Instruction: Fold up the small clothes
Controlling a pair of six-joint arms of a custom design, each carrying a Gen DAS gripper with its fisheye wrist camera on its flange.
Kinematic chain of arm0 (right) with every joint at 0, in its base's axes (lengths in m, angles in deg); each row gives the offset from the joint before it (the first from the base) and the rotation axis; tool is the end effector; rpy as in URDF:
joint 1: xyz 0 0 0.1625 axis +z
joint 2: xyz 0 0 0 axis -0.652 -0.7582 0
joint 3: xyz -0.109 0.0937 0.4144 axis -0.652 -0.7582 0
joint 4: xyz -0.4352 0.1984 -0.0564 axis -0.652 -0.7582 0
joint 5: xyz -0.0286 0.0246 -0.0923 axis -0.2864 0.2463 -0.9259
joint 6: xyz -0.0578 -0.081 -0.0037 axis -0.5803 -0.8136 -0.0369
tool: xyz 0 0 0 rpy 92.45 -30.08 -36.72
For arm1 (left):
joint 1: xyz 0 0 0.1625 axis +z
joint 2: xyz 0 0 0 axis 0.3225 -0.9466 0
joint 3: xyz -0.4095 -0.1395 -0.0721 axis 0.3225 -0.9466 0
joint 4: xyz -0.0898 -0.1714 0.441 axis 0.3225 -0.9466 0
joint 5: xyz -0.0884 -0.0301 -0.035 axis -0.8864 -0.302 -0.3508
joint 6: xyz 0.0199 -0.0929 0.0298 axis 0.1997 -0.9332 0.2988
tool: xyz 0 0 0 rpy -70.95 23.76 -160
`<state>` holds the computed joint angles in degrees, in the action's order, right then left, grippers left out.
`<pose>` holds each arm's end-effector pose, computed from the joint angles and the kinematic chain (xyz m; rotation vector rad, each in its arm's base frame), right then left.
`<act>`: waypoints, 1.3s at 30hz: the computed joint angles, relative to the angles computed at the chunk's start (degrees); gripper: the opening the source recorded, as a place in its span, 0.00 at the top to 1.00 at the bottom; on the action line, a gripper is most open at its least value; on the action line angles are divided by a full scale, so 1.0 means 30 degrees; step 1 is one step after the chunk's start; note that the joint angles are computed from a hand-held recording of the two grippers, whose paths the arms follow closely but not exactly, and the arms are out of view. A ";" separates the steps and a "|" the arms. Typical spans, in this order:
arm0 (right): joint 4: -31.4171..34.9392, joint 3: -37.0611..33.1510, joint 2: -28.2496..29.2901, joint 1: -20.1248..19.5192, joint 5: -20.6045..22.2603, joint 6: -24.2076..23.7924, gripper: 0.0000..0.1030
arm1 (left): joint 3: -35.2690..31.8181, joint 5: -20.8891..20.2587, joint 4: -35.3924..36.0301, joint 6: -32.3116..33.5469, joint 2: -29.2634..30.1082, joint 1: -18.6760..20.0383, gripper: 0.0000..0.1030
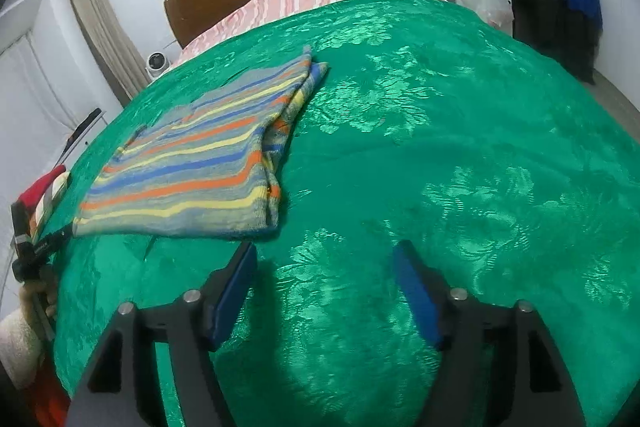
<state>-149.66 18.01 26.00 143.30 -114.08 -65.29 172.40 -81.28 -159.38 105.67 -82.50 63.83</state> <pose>0.2422 -0.6978 0.1052 0.3342 -2.4856 0.8536 0.0877 -0.7185 0.4596 0.2904 2.3990 -1.0277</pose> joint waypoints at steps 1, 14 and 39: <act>-0.0013 0.0025 0.0001 -0.0050 0.0161 -0.0031 0.25 | -0.0006 -0.0033 -0.0007 -0.0008 0.0000 0.0013 0.04; -0.0399 0.0552 -0.0344 -0.0528 0.1813 -0.0042 0.19 | 0.0010 0.0383 -0.0028 -0.0081 0.0045 -0.0090 0.03; 0.2555 0.0066 -0.2886 -0.1121 0.4606 0.2025 0.19 | -0.0086 0.4312 -0.0715 0.8069 0.7530 -0.7258 0.96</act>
<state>-142.00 18.21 17.34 139.93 -100.26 -59.22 172.14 -68.34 -161.53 129.88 -59.91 42.06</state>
